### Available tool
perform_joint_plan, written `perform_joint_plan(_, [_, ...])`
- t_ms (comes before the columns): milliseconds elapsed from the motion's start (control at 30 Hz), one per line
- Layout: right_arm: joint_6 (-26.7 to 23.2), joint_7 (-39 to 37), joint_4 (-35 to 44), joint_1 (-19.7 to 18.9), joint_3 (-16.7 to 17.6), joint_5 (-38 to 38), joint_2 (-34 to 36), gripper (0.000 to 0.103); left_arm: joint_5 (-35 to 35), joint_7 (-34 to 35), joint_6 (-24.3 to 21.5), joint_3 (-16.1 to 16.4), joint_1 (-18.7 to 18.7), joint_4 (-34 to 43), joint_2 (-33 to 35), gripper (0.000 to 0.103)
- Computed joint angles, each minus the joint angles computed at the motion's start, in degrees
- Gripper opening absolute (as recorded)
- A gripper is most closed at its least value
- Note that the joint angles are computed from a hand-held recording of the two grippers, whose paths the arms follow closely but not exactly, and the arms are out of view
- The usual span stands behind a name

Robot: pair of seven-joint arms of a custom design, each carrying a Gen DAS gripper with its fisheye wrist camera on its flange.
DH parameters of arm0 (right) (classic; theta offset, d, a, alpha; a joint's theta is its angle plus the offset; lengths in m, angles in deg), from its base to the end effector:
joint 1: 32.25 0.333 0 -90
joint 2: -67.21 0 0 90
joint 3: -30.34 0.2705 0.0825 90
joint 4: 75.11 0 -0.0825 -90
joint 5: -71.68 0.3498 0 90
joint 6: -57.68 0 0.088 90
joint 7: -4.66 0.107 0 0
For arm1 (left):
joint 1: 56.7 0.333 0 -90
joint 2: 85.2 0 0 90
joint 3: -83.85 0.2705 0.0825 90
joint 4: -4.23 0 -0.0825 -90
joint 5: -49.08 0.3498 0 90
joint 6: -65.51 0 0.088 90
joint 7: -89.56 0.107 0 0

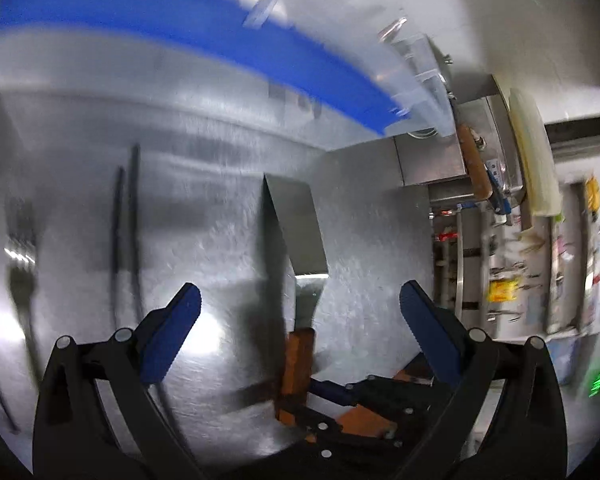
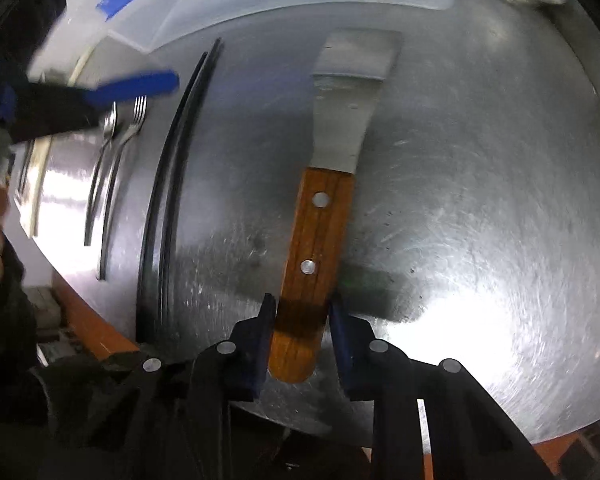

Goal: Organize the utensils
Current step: 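Grasp the wooden-handled spatula by its handle with the right tool, then lift the spatula with the right tool and release it into the box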

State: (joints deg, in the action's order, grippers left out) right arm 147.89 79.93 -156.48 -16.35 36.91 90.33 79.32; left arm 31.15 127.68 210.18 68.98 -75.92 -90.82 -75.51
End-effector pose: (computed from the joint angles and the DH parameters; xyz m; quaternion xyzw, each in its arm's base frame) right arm 0.5193 0.2449 0.5366 -0.8790 0.4431 0.1489 0.0937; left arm 0.5225 -0.3358 0.5536 0.8041 -0.4660 0.3431 0.1358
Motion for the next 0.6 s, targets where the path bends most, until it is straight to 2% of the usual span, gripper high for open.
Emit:
perform_joint_plan(67, [-1.09, -0.04, 0.07, -1.81, -0.75, 3.43, 0.01, 0.026, -8.44, 4.45, 4.59, -1.82, 1.01, -0.96, 1.56, 0.096])
perform_joint_plan(167, [-3.61, 0.11, 1.1, -4.28, -1.39, 9.0, 0.1, 0.026, -16.06, 9.04, 7.63, -3.73, 1.37, 1.89, 6.09, 0.096])
perform_joint_plan(333, [-7.47, 1.57, 3.05, -6.83, -1.82, 14.3, 1.13, 0.026, -21.23, 11.11, 7.68, -5.42, 1.22, 5.86, 10.95, 0.095])
perform_joint_plan(400, [-7.94, 1.75, 3.34, -7.15, -1.79, 14.4, 1.1, 0.026, -17.69, 9.29, 6.06, -4.14, -0.35, 8.25, 12.45, 0.091])
perform_joint_plan(467, [-8.51, 1.9, 4.65, -7.45, -1.82, 14.14, 1.85, 0.026, -15.51, 8.37, 4.63, -3.68, -1.06, 10.31, 13.76, 0.058])
perform_joint_plan(500, [-8.49, 2.04, 4.9, -7.53, -1.77, 14.14, 2.04, 0.026, -14.32, 7.5, 3.52, -3.35, -1.4, 10.9, 14.05, 0.048])
perform_joint_plan(533, [-8.67, 2.1, 5.35, -7.72, -1.79, 14.16, 2.3, 0.026, -13.24, 6.76, 2.12, -3.11, -1.62, 11.62, 14.23, 0.023])
perform_joint_plan(567, [-8.94, 2.23, 5.72, -7.9, -1.8, 14.11, 2.35, 0.026, -13.18, 7.17, 1.53, -3.46, -1.55, 12.45, 14.89, 0.018])
perform_joint_plan(600, [-9.49, 2.48, 6.43, -8.18, -1.87, 14.15, 2.6, 0.026, -13.47, 7.72, 1.42, -3.88, -1.44, 13.02, 15.41, 0.018])
